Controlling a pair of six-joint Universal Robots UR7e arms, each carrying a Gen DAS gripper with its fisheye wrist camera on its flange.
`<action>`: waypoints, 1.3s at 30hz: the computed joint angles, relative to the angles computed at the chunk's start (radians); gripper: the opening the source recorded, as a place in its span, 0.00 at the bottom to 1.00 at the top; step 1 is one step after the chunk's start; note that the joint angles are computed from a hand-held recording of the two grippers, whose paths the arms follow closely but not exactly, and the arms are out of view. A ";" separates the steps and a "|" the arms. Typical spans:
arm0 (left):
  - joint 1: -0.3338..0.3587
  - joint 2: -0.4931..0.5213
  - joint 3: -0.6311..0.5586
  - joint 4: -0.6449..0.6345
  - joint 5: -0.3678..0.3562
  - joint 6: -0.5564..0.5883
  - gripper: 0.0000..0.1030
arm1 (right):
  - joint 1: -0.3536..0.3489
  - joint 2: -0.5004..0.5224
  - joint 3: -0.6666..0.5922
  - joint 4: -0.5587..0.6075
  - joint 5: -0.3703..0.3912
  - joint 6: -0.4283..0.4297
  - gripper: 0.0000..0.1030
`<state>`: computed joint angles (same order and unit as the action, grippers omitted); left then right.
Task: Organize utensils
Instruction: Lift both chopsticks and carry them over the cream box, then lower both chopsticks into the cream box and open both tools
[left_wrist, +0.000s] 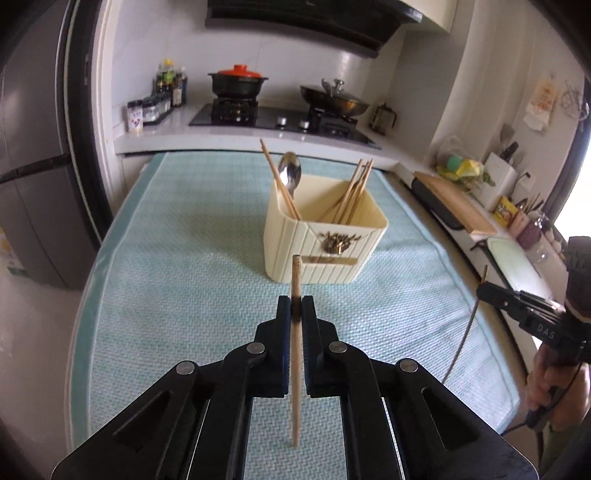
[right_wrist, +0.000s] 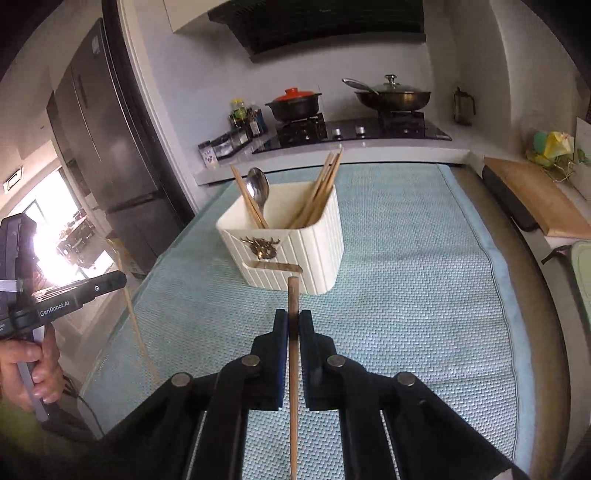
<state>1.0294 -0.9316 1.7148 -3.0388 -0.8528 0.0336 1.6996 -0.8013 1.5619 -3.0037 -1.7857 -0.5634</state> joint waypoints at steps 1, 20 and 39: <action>-0.010 -0.011 0.026 -0.033 0.000 0.007 0.03 | 0.003 -0.002 -0.003 -0.006 0.008 -0.006 0.06; -0.090 -0.089 0.221 -0.311 0.011 0.112 0.03 | 0.053 -0.100 0.154 -0.174 0.014 -0.065 0.06; -0.120 -0.076 0.092 -0.366 -0.009 0.206 0.03 | 0.102 -0.056 0.055 -0.281 0.100 -0.110 0.06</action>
<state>0.9092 -1.0079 1.8064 -3.4046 -0.8616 0.2398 1.8014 -0.8571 1.6168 -3.2846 -1.6861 -0.6731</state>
